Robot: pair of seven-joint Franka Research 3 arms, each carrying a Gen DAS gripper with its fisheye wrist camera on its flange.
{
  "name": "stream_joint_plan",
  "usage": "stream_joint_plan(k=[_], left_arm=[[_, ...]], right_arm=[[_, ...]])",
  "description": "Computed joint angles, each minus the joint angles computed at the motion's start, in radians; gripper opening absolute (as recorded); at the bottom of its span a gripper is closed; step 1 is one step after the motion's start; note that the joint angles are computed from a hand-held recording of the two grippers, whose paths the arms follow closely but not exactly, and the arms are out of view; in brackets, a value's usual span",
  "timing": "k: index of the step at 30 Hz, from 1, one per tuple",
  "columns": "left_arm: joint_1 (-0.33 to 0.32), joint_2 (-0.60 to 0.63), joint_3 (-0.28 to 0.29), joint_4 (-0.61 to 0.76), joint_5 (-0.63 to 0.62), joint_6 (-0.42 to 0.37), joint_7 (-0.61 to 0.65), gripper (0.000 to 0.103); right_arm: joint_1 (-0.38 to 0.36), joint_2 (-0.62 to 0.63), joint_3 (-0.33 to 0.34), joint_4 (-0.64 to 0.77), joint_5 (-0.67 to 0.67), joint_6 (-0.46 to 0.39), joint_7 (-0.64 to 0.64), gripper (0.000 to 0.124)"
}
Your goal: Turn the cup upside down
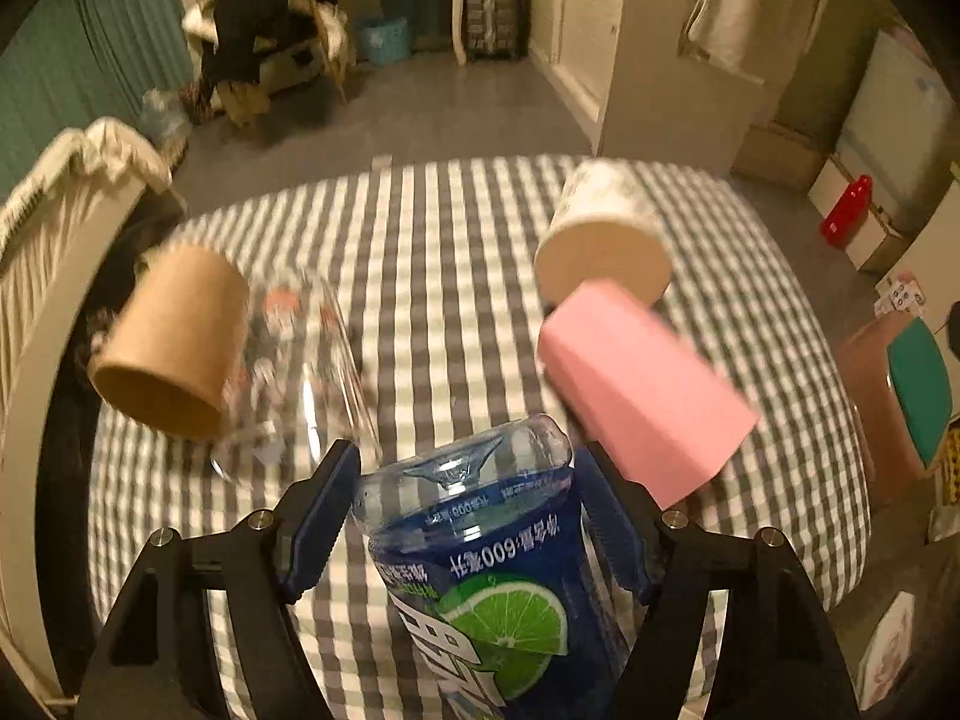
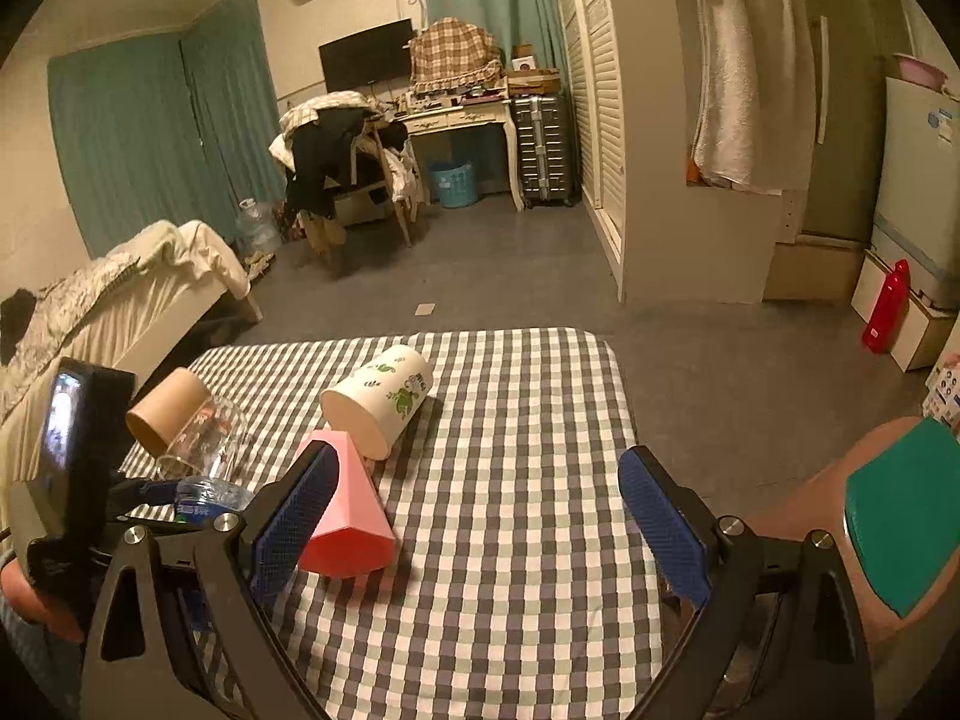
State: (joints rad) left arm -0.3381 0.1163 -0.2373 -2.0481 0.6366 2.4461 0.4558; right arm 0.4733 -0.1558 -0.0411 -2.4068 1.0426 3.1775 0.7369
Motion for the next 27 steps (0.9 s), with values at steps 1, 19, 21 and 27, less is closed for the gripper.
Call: stream_joint_plan(k=[1,19,21,27], left_arm=[[-0.008,-0.006,0.002,-0.001,0.042,-0.002,-0.030,0.076],[-0.051,-0.025,-0.014,-0.021,0.476,-0.094,-0.324,0.076],[-0.059,-0.024,-0.020,-0.025,0.501,-0.109,-0.333,0.076],[-0.067,-0.026,-0.025,-0.032,0.531,-0.120,-0.350,0.077]], right_arm=[[0.006,-0.001,-0.007,0.002,0.015,-0.001,-0.010,0.095],[-0.012,-0.025,0.000,0.003,0.133,-0.006,-0.096,0.095],[-0.014,-0.023,0.004,0.003,0.122,-0.006,-0.088,0.095],[-0.024,-0.014,0.013,0.001,0.062,-0.006,-0.028,0.095]])
